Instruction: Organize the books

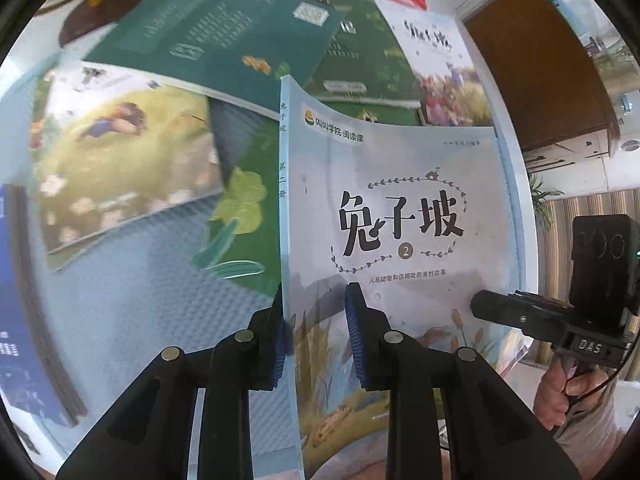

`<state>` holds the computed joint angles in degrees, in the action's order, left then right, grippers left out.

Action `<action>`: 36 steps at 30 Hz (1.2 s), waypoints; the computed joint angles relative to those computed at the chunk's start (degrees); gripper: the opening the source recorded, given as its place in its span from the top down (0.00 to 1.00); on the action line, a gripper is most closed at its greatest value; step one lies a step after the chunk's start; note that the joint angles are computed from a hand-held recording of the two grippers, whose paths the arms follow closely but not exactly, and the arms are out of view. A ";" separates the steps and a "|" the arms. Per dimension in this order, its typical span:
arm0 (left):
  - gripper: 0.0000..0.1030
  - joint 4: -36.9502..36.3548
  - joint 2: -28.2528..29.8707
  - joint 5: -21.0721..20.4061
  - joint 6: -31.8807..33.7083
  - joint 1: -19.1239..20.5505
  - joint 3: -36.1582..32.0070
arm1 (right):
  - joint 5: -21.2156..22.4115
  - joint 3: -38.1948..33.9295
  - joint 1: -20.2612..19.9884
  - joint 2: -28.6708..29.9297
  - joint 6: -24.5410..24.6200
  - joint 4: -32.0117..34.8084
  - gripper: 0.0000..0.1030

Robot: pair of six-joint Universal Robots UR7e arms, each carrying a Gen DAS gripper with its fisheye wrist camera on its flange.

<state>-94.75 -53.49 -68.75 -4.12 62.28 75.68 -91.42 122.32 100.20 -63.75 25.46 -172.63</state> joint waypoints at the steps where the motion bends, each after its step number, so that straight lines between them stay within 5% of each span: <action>1: 0.76 -0.01 -0.27 0.10 0.00 -0.08 -0.20 | -0.06 -0.75 0.70 0.40 0.01 0.19 0.93; 36: 0.72 5.09 -5.30 2.66 9.00 8.15 -15.16 | -5.15 -29.24 15.47 22.12 3.59 10.57 0.93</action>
<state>-89.66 -58.79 -66.09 4.88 70.43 60.52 -96.57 93.08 115.68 -41.63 29.05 -162.06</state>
